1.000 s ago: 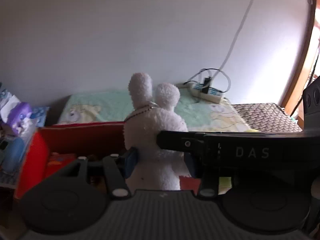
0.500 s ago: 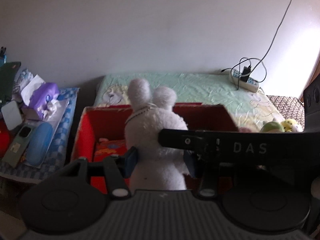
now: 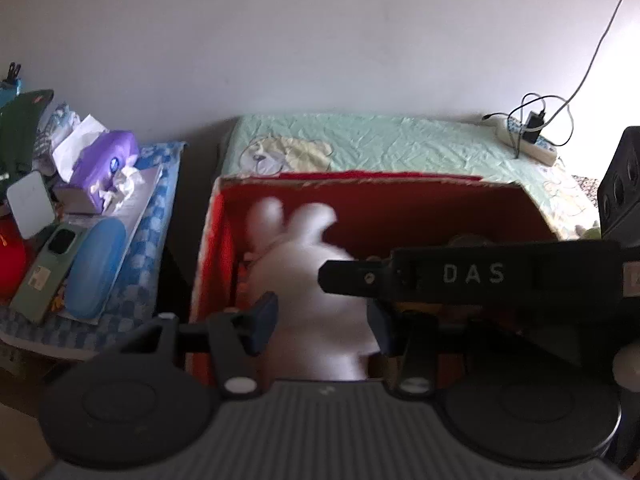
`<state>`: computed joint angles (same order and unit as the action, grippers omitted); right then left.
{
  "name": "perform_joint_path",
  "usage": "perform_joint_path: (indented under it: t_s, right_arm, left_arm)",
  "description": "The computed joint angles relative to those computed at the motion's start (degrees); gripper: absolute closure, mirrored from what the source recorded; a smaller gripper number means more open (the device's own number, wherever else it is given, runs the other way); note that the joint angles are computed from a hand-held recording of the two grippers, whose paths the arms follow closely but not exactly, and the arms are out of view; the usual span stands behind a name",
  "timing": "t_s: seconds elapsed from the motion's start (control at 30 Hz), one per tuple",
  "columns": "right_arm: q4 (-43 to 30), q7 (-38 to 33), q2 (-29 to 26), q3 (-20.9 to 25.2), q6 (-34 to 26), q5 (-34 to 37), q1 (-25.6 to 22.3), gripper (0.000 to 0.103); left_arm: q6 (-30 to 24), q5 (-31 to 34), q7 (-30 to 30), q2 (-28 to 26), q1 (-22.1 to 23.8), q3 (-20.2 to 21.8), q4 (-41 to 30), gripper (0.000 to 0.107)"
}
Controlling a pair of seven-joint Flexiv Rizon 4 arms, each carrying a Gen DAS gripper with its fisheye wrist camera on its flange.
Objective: Organize objects
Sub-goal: 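Lift the white bunny with both grippers and carry it over the red box, then lower the white bunny into the red box and open both grippers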
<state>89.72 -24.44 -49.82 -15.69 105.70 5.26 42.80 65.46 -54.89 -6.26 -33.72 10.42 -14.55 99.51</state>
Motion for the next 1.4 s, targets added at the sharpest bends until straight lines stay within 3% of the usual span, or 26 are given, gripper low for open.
perform_joint_path:
  t_s: [0.07,0.23,0.4,0.47,0.67,0.87,1.4]
  right_arm:
    - [-1.7,0.7,-0.8,-0.6,-1.9,-0.4,0.2,0.068]
    - [-2.7,0.2,-1.2,2.9,-1.5,-2.9,-2.7,0.066]
    - [-4.6,-1.9,-1.6,12.2,-2.4,-7.9,-10.0,0.063]
    - [-4.7,-2.1,-1.6,12.8,-2.2,-8.3,-10.4,0.063]
    - [-3.0,-1.5,-1.0,9.8,0.6,-5.3,-8.0,0.062]
    - [0.5,-1.1,0.9,1.0,-0.3,-0.8,-1.1,0.062]
    - [9.7,3.8,2.5,-16.5,-4.0,1.8,14.4,0.063]
  left_arm:
    - [0.2,0.9,-0.7,-0.7,-0.3,0.6,-0.7,0.059]
    - [0.5,2.2,-1.7,-1.5,0.3,0.6,-1.5,0.059]
    - [1.0,4.7,-4.6,-2.4,0.0,1.4,-2.3,0.058]
    - [2.9,4.9,-4.2,-2.4,0.3,0.6,-1.7,0.058]
    - [2.6,6.2,-6.7,-2.5,1.2,0.0,-2.4,0.058]
    - [4.8,6.6,-7.5,-2.2,1.3,-0.4,-1.9,0.05]
    - [11.2,15.3,-15.5,-0.4,0.4,0.3,1.2,0.048]
